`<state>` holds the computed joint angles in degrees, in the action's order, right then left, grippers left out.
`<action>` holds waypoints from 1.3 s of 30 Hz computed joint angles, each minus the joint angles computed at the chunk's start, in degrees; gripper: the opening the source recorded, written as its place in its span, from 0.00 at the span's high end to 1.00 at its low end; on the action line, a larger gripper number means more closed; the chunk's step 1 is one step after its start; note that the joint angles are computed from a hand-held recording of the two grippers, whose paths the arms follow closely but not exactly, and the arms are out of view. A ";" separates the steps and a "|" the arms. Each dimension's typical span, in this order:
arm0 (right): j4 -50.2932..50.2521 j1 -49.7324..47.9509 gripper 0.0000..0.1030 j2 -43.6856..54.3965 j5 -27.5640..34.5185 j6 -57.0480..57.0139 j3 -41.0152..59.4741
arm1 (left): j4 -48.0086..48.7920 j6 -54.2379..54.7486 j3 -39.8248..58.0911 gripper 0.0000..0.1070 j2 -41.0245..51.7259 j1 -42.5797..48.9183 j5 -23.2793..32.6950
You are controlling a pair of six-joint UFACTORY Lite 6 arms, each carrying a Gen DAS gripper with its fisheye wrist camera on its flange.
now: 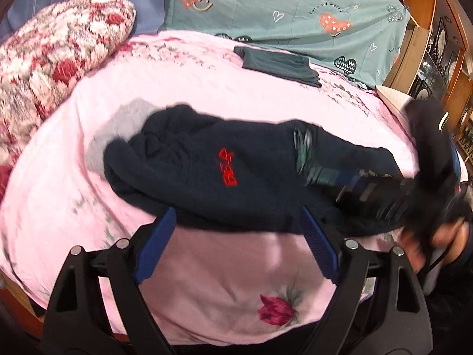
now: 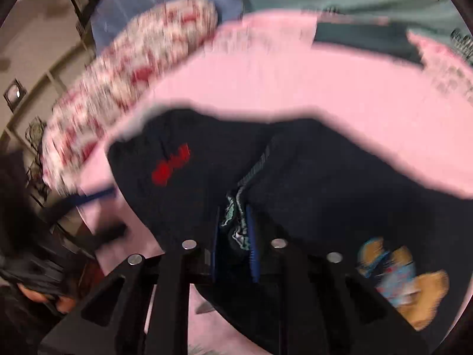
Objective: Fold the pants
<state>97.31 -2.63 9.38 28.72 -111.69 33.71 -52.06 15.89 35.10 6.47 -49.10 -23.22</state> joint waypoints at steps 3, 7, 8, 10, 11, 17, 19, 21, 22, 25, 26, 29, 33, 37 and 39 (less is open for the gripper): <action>-0.97 -6.02 0.68 -5.65 7.23 -4.70 -5.11 | -5.46 7.27 2.99 0.19 -0.04 0.31 0.73; -19.25 -27.74 0.67 -20.61 19.79 3.16 -8.77 | -9.58 16.05 12.07 0.17 4.26 -1.22 2.39; -20.09 -33.73 0.66 -23.46 19.16 4.13 -8.95 | -10.05 17.45 14.12 0.17 5.72 -1.82 2.64; -19.11 -44.82 0.30 -22.34 17.55 2.21 -6.36 | -13.70 23.45 21.45 0.16 11.48 -3.25 4.53; -17.63 -48.10 0.21 -19.56 16.80 0.58 -4.72 | -18.60 29.45 25.63 0.15 15.08 -3.63 5.39; -24.06 -49.59 0.23 10.46 19.81 7.78 15.50 | -46.77 56.88 41.70 0.13 32.87 -1.91 8.95; -28.20 -43.37 0.68 16.46 16.89 11.10 20.29 | -45.18 54.75 41.39 0.12 32.97 -2.21 8.18; -28.27 -40.92 0.86 17.15 16.18 10.42 20.91 | -46.75 55.55 42.20 0.12 33.80 -2.36 7.64; -28.99 -41.09 0.88 17.61 19.17 10.80 22.96 | -46.14 54.31 42.70 0.11 34.28 -2.61 7.14; -29.78 -41.56 0.89 14.85 24.60 13.98 26.83 | -52.18 59.57 47.85 0.08 37.23 -2.76 6.94; -30.35 -41.67 0.89 13.07 25.25 14.52 28.22 | -57.62 64.85 51.25 0.08 38.90 -2.82 6.55; -32.22 -41.82 0.89 12.16 22.60 17.02 33.56 | -73.17 81.00 64.60 0.08 45.18 -3.75 3.30; -39.25 -42.30 0.87 22.74 15.04 24.47 46.21 | -95.96 104.98 88.58 0.07 60.48 -3.59 -2.65; -45.23 -40.95 0.67 32.11 6.29 28.43 49.40 | -101.14 110.87 92.27 0.07 62.11 -3.20 -5.37; -37.26 -42.56 0.64 28.48 4.42 21.32 44.17 | -96.08 103.20 81.19 0.08 55.09 -3.12 -0.97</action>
